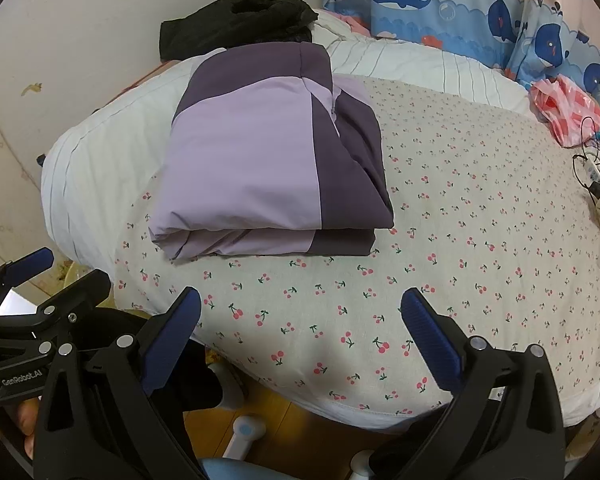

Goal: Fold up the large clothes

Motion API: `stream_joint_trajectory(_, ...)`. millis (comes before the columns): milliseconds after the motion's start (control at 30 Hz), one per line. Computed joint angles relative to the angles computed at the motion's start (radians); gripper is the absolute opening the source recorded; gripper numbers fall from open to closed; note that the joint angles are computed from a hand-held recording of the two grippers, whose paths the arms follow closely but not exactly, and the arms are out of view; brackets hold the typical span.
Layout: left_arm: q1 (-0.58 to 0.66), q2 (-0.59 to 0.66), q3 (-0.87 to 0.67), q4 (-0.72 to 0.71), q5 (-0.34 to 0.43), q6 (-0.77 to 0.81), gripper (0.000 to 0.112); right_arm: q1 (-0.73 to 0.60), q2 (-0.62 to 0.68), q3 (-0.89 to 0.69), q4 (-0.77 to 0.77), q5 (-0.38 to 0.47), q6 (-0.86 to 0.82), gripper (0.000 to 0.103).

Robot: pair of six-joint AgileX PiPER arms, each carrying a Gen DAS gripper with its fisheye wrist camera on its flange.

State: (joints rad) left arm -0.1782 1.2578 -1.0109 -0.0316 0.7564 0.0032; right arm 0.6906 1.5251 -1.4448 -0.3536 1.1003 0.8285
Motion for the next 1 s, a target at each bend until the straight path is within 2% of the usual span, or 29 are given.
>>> stream_joint_trajectory(1000, 0.027, 0.025, -0.012, 0.005, -0.008, 0.021, 0.098, -0.006, 0.005, 0.013, 0.005, -0.007, -0.011, 0.097)
